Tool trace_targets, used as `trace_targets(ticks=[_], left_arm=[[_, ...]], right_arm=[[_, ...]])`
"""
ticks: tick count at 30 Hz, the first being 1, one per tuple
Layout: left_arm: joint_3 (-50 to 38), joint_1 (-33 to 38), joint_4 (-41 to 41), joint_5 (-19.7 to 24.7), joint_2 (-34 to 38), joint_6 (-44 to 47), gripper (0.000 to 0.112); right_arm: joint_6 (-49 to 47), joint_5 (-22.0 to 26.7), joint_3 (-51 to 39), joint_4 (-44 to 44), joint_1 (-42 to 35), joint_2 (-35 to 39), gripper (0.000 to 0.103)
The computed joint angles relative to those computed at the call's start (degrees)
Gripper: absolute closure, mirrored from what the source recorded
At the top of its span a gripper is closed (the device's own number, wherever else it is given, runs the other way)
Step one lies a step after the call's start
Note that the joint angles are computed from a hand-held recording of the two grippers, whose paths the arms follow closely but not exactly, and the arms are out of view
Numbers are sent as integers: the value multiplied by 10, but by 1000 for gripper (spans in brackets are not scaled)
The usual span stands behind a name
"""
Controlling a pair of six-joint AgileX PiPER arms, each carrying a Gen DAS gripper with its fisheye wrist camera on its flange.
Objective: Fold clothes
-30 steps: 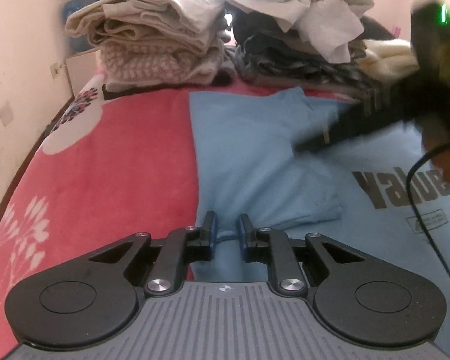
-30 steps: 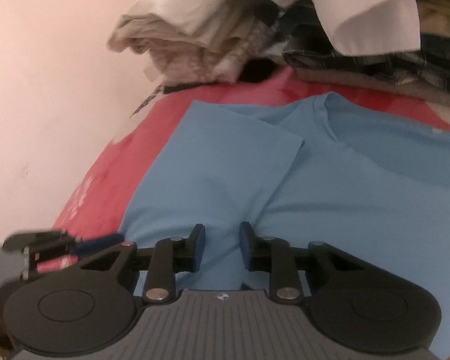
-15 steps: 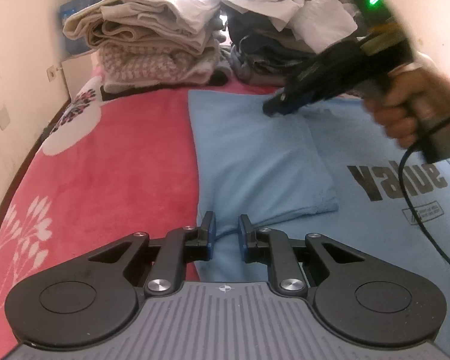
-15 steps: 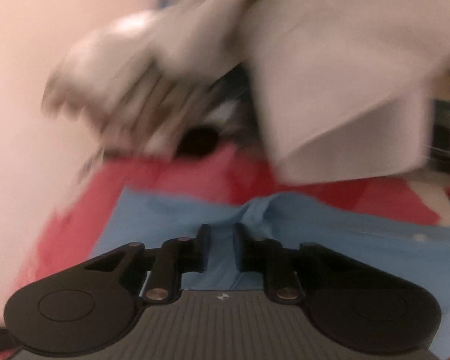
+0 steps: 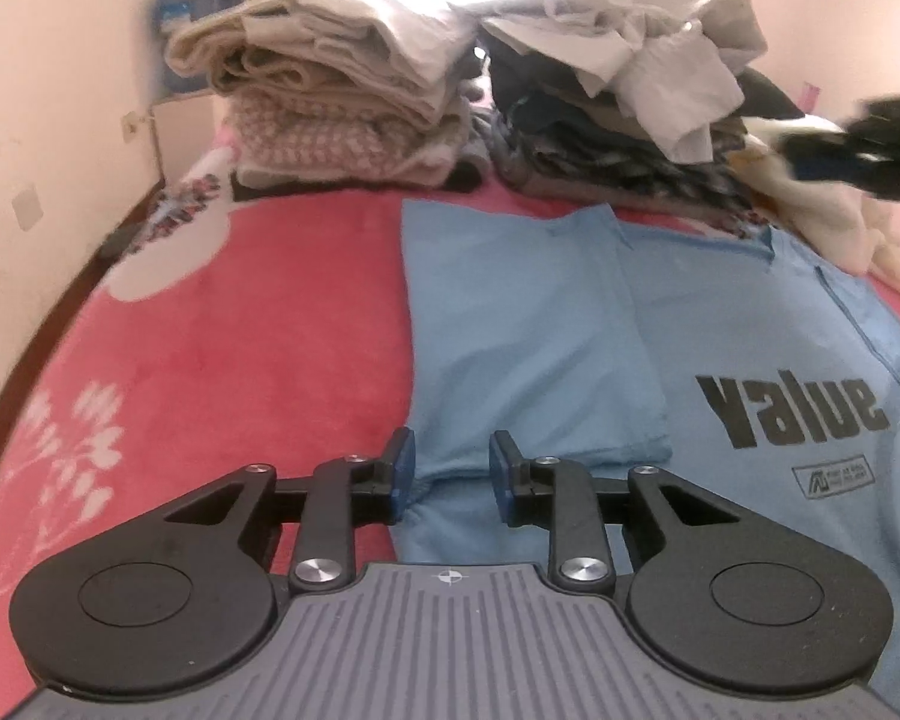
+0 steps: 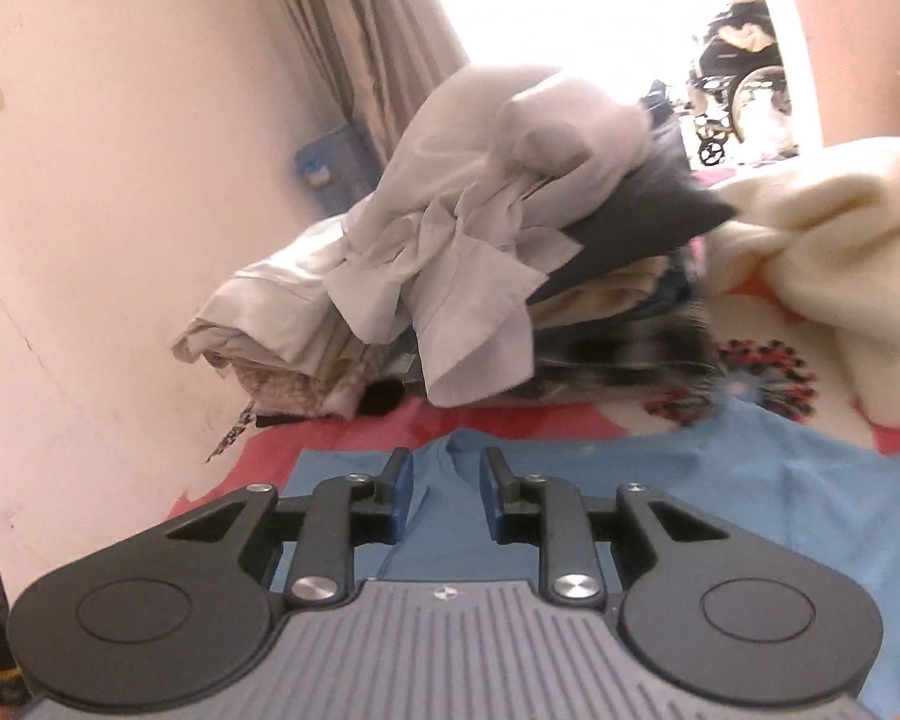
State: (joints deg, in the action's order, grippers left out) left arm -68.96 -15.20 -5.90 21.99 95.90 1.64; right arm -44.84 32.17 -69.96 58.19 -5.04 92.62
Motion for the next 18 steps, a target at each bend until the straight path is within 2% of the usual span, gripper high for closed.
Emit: trace_targets(ticks=[3,6,11,14,18], left_arm=[[-3,-4,45,27,-19,-56,82],[-7,-2,54,71,-39,-80,81],[11,4,20,146,-87,-67,80],[28,14,-29,188,-112,-38,78],[64,13,-51,216,-146,-34,78]], right_arm=[[-13,5,55,14,-16,-57,76],[-14,11,96,10,-25,-99,76],[6,44,133,-14,-38,-143,75],[26,57,144,-30,-30,-159,71],[44,61,157,-30,-11,-172,70]])
